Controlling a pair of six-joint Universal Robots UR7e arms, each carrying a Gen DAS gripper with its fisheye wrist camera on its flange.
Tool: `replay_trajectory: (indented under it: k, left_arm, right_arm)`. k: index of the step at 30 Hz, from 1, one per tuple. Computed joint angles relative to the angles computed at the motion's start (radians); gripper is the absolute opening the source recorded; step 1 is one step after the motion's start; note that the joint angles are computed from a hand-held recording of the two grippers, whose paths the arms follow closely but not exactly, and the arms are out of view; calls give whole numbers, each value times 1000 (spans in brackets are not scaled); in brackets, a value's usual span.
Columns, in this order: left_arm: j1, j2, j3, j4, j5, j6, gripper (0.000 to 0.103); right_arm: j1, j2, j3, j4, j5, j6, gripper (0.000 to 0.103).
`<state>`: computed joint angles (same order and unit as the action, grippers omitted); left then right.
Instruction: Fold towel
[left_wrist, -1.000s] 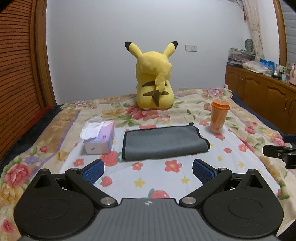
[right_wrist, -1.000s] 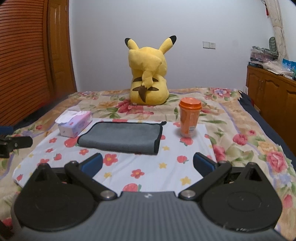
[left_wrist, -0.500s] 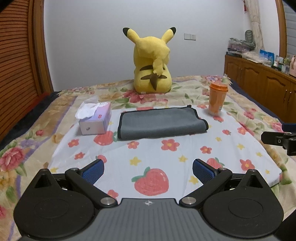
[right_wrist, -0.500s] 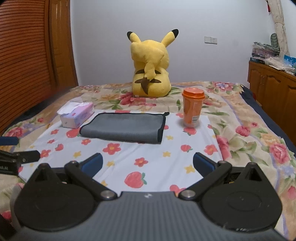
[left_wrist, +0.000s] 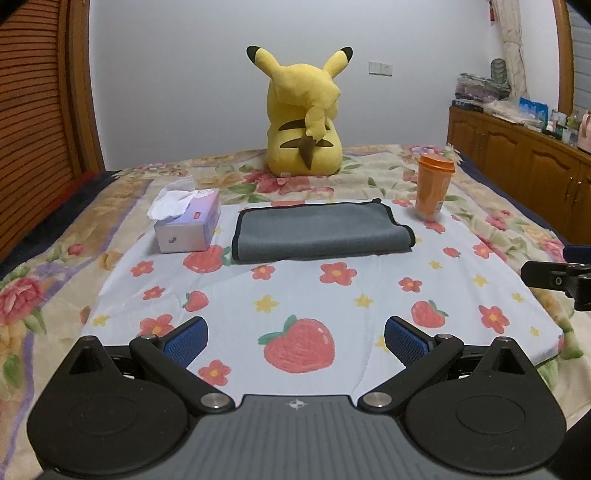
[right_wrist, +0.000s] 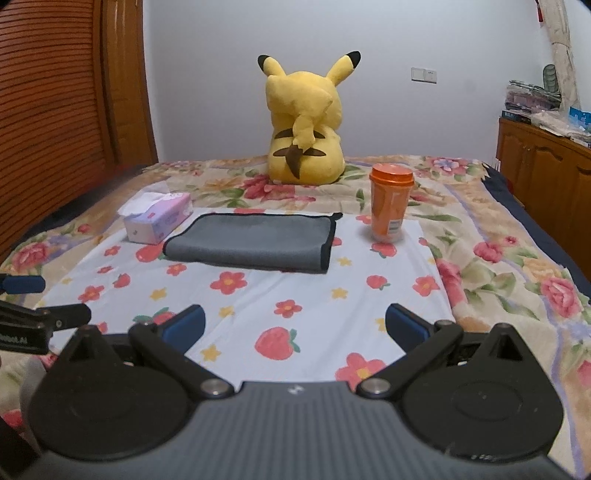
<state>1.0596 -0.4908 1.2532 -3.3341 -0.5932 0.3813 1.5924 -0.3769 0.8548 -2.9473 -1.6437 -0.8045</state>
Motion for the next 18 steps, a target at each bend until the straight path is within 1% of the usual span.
replay_trajectory:
  k: [3,11,18]
  left_arm:
    - [0,-1,5,-16,-9,6,103]
    - [-7,12,5,-77,-3,64,103]
    - [-16,20,9,-170,-7,127,103]
  right_arm:
    - [-1,3,-2,-5,-7,-2,103]
    - [2,11,-7,-10,-36,-3,103]
    - [0,1,19,-53,-27,-7,103]
